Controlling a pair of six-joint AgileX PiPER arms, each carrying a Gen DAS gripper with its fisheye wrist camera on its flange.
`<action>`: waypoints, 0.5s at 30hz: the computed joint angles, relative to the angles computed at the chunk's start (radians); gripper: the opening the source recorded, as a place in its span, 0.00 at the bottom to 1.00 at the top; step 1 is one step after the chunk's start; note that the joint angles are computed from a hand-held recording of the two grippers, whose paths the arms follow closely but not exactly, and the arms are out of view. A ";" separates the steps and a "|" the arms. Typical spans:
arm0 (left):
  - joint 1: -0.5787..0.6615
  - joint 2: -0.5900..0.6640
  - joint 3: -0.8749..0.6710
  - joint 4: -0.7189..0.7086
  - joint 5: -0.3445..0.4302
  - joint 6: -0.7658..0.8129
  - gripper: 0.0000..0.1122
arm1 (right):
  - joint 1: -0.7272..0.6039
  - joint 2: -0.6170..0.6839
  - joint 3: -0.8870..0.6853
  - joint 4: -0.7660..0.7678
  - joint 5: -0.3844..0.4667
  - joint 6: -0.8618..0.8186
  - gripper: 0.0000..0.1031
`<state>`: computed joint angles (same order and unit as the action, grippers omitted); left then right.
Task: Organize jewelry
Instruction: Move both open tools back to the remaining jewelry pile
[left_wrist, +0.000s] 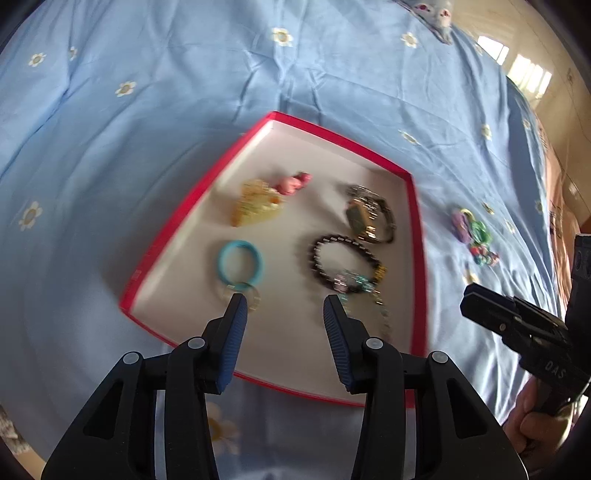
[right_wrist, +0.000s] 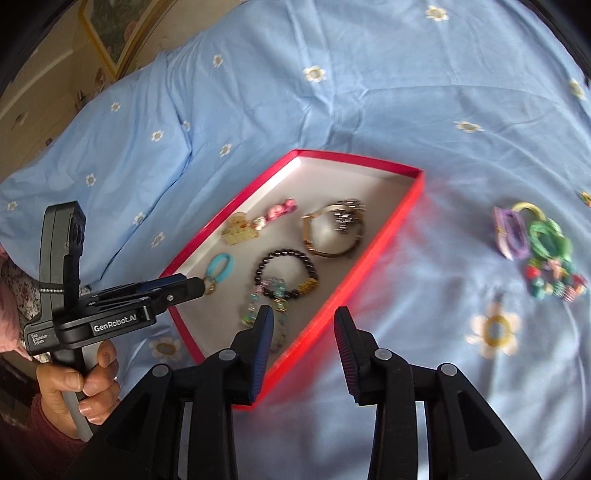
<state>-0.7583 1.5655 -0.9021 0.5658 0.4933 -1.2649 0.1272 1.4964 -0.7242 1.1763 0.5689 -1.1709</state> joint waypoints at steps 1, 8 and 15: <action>-0.013 0.005 -0.009 -0.006 0.002 0.003 0.37 | -0.018 -0.010 0.008 -0.001 0.005 -0.005 0.36; -0.087 0.054 -0.090 -0.028 0.034 0.029 0.38 | -0.194 -0.074 0.064 -0.023 0.066 -0.038 0.36; -0.136 0.114 -0.173 -0.062 0.060 0.076 0.39 | -0.353 -0.100 0.088 -0.033 0.113 -0.088 0.38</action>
